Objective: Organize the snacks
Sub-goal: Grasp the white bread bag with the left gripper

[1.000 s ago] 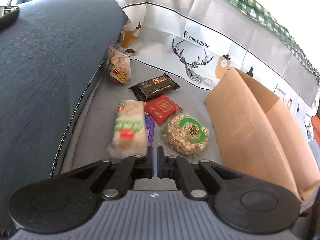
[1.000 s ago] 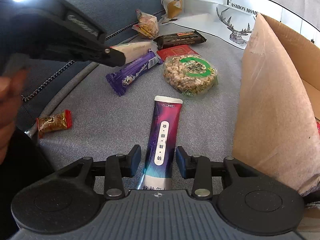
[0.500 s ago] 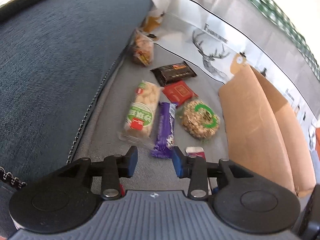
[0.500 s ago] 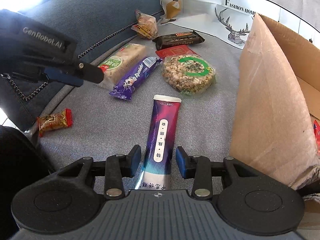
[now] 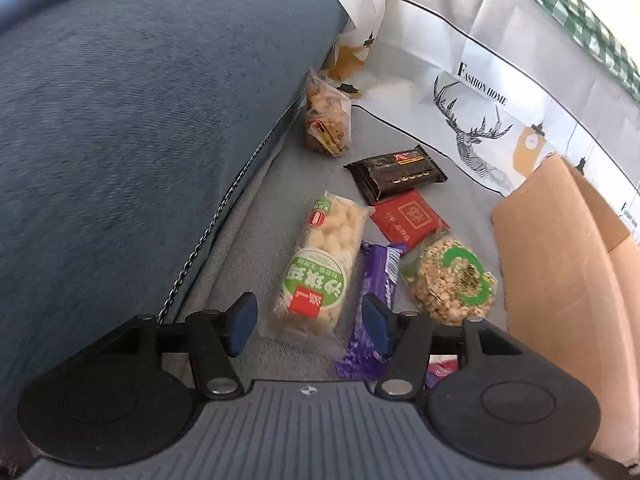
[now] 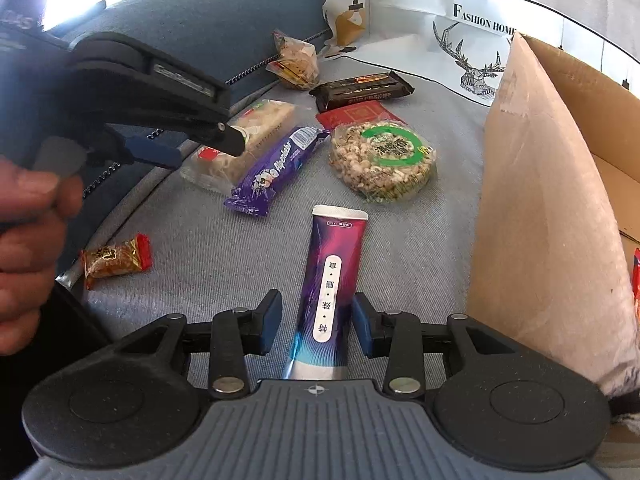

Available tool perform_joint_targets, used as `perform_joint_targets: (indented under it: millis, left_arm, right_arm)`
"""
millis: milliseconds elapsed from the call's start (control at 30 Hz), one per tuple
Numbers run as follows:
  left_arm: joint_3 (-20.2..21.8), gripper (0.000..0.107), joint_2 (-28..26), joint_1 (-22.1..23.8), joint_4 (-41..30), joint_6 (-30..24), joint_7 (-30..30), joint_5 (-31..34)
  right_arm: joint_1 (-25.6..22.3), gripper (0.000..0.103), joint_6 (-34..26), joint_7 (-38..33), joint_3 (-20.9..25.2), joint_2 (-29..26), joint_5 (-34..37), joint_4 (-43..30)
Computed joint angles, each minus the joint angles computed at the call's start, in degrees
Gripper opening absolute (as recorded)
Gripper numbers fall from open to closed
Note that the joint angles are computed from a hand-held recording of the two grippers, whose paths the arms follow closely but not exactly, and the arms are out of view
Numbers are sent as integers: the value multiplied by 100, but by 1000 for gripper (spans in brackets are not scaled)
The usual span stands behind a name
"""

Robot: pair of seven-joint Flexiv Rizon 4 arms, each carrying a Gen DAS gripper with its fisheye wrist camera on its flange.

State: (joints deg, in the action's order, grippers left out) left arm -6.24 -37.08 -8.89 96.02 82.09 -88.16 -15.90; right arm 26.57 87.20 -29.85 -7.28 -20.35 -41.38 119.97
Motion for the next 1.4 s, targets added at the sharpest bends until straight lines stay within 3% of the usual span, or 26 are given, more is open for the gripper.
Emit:
perform_joint_targets:
  millis: [300,500,567,600,633,667,833,933,1100,1167,1267,1400]
  left_arm:
    - [199,63,-397,-166,-527,-154,-145,115]
    - [297,63,-613,-262,-774,-75,-279,198]
    - [444,62,-668,-379,-856,-46,-334,303]
    - [512,58,-697,-427,-903,-31,-359,356]
    - [518,46,-711,-435,-912,9,-359,393]
    - [489,43,-714,-417,-911,32,-343,410]
    - [30,40,-643,-88,-684,320,-144,283]
    - [-137,40,-605,30,-606,329,-19,182]
    - [-179,40,-587,48,-600,269,94,89]
    - [-246,40,-559,82,-543,326,173,74]
    - [-460,40,-496,209,-387,532,363,59]
    - [-1018,40,-380,591,-43,981,688,36]
  right_arm:
    - [-79,41,-69,-149,121,-171,290,-197]
    - [244,31,138,62,-345,-242,71,-189]
    - [386,29,253,158,-544,-263,4,-164]
    - [476,28,306,211,-667,-270,-32,-149]
    - [620,28,373,302,-861,-273,-96,-119]
    - [803,28,447,417,-1107,-270,-173,-76]
    - [1639,28,525,803,-2158,-250,-302,124]
    - [1677,28,257,924,-2190,-219,-416,110]
    - [996,28,299,932,-1420,-251,-287,-9]
    - [928,28,412,981,-1365,-274,-260,-15]
    - [1246,28,671,1074,-1767,-308,-263,42]
    - [2264,28,1225,1105,-2980,-375,-123,304]
